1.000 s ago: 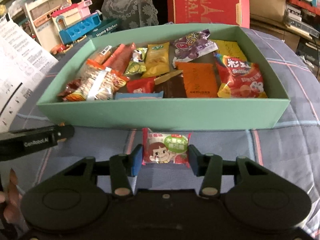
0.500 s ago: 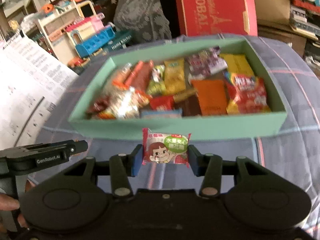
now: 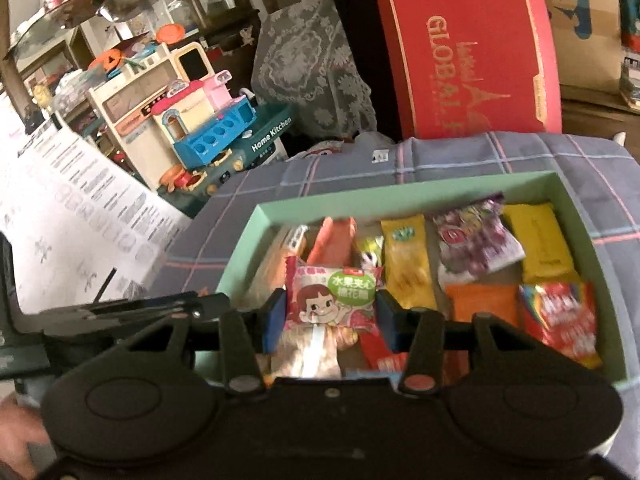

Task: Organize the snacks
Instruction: 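Carry both snacks into the green tray and open both tools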

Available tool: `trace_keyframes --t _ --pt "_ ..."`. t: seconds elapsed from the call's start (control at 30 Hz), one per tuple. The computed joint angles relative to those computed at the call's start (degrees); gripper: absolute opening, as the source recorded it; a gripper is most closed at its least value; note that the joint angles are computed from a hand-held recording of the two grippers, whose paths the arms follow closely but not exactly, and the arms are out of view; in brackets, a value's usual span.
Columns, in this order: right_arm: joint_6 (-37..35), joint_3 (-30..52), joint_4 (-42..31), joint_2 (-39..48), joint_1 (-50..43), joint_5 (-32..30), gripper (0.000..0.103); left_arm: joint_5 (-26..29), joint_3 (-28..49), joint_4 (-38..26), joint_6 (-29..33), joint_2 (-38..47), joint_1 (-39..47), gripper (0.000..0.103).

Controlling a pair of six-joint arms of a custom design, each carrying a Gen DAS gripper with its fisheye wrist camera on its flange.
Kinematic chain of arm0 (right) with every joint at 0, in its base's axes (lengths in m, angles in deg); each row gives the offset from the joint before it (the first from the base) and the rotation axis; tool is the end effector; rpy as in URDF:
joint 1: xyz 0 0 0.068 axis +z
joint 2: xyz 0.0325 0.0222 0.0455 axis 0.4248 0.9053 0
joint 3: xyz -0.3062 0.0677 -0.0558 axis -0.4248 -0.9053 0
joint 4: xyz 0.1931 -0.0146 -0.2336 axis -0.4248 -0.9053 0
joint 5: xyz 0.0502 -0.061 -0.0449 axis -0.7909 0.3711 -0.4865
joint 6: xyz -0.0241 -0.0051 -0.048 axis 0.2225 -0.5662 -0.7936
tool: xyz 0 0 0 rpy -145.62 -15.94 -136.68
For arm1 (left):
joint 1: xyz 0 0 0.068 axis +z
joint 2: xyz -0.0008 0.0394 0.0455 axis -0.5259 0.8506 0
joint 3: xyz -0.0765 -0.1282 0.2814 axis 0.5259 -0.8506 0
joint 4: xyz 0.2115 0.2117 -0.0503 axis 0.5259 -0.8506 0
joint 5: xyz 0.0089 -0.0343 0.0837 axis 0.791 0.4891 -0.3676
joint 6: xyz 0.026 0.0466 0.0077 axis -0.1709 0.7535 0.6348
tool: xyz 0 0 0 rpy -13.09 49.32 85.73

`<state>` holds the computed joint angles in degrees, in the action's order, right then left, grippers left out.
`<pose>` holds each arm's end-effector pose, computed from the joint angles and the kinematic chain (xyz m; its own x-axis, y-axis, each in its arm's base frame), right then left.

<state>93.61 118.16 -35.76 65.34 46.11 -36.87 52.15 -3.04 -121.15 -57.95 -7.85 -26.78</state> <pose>0.1986 0.0842 0.2960 -0.7446 -0.0378 -0.6664 -0.3248 0.8927 0.3123 0.2176 0.0157 0.2673 -0.7299 -0.1915 -0.6562 -0.1200 0.9810 -0.1527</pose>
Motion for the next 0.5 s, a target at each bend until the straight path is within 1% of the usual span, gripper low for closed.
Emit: trace_keyframes --t 0.03,0.07,0.27,0.37,0.4,0.43,0.47,0.5 --pt "0.9 1.0 2.1 3.2 0.5 0.4 0.047 -0.2 0.6 0.7 -0.1 1.4 -0.3 0.032" --pt "0.8 1.4 1.6 3.5 0.5 0.4 0.047 -0.5 1.2 1.4 -0.3 2.9 -0.6 0.032" --pt "2.7 4.6 5.7 11.3 0.8 1.1 0.047 -1.3 4.8 5.4 -0.1 11.3 -0.9 0.032" --pt "3.7 6.1 6.9 14.0 0.3 0.2 0.054 -1.7 6.3 6.9 0.0 14.7 -1.1 0.033" --pt "4.2 6.6 7.4 14.8 0.2 0.0 0.063 -2.0 6.7 7.4 0.0 15.6 -1.2 0.036" --pt "4.8 7.0 7.8 15.5 0.1 -0.5 0.068 -2.3 6.9 7.7 -0.2 16.2 -1.4 0.055" --pt "5.0 7.2 8.3 15.7 0.1 -0.7 0.074 -2.7 6.9 8.0 -0.5 16.6 -1.5 0.068" --pt "4.7 7.2 8.9 15.7 0.2 -0.5 0.079 -3.5 6.4 8.8 -1.0 16.6 -1.8 0.085"
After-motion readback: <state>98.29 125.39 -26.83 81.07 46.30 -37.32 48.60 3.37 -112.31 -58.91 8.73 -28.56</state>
